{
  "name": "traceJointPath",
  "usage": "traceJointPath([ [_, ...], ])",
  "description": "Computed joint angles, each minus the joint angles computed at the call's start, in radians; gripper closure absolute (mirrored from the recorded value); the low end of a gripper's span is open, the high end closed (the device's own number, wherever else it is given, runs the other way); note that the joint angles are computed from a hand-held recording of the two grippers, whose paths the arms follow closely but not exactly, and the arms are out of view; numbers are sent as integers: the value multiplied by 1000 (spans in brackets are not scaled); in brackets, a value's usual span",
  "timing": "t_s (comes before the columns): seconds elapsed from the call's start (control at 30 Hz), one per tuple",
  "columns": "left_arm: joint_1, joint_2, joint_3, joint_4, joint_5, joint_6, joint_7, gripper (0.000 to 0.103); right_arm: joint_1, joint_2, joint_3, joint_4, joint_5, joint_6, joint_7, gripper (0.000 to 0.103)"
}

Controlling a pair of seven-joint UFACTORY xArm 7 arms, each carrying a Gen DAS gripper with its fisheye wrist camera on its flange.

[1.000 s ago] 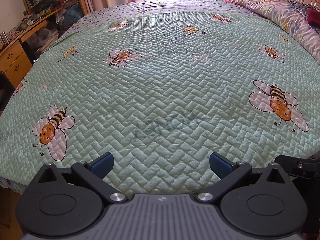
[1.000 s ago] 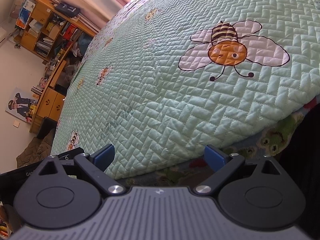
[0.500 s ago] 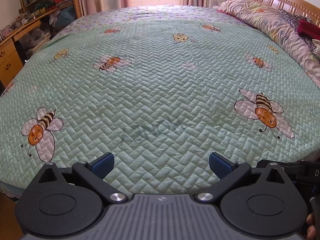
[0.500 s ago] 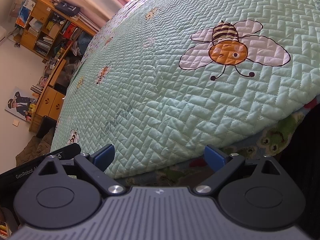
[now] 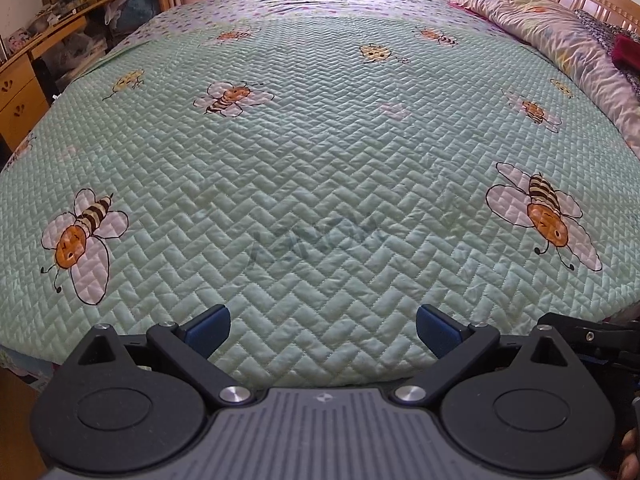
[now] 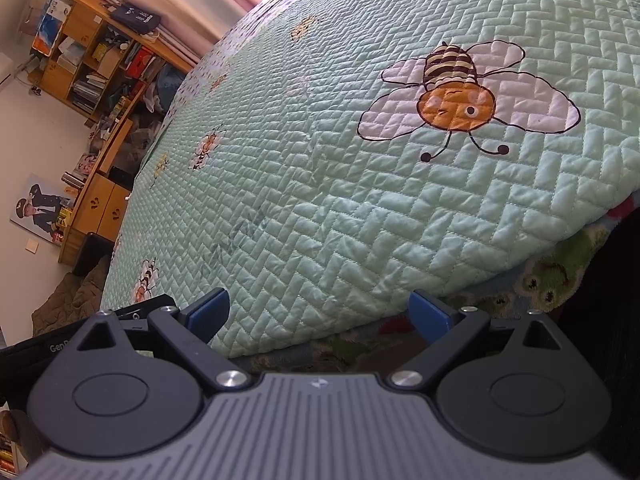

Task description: Fold clothes

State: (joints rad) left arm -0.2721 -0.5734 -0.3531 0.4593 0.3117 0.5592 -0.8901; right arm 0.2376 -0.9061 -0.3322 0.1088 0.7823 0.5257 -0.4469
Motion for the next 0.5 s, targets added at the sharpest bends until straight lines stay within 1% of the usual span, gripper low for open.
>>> traceJointPath([
  [0.2, -5, -1, 13, -5, -11, -8, 12, 4, 0, 3, 3, 1, 1, 1, 0, 7],
  [0.5, -2, 25, 8, 8, -12, 4, 9, 4, -1, 14, 4, 5, 6, 5, -3, 7],
])
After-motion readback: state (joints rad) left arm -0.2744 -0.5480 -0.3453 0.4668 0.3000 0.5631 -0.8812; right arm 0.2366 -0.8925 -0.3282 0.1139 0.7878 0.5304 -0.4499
